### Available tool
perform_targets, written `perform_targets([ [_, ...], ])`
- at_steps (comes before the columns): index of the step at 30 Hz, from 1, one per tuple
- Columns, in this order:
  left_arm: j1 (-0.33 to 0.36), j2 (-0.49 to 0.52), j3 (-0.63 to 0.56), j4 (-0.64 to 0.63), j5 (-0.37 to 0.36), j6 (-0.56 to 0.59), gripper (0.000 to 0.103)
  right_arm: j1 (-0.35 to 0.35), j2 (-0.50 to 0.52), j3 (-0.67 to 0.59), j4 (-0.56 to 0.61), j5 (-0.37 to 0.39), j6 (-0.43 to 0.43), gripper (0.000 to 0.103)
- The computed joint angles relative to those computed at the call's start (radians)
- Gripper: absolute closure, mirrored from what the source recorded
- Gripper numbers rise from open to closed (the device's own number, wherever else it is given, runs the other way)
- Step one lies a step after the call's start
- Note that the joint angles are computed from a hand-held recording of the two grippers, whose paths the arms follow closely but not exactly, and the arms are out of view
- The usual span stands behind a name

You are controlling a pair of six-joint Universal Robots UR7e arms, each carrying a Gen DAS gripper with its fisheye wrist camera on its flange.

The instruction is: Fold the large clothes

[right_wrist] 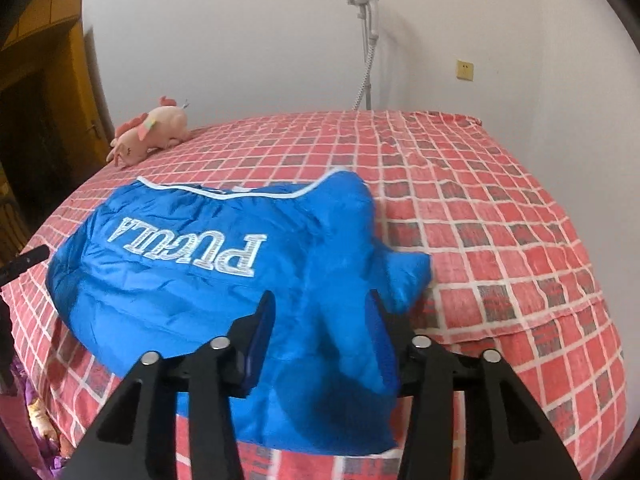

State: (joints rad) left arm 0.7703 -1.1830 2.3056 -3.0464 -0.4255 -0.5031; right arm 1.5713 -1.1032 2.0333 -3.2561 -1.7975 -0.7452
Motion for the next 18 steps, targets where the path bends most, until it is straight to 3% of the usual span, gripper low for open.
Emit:
perform_targets([
  [6, 0.046, 0.119, -0.07, -0.037, -0.054, 0.067, 0.036, -0.006, 0.042, -0.014, -0.003, -0.011, 0.012, 0.07],
  [12, 0.084, 0.149, -0.074, -0.069, -0.092, 0.094, 0.036, -0.042, 0.067, -0.027, 0.005, -0.023, 0.032, 0.084],
  [18, 0.103, 0.167, -0.061, -0.155, -0.117, 0.141, 0.036, -0.06, 0.085, -0.01, -0.042, -0.001, 0.025, 0.084],
])
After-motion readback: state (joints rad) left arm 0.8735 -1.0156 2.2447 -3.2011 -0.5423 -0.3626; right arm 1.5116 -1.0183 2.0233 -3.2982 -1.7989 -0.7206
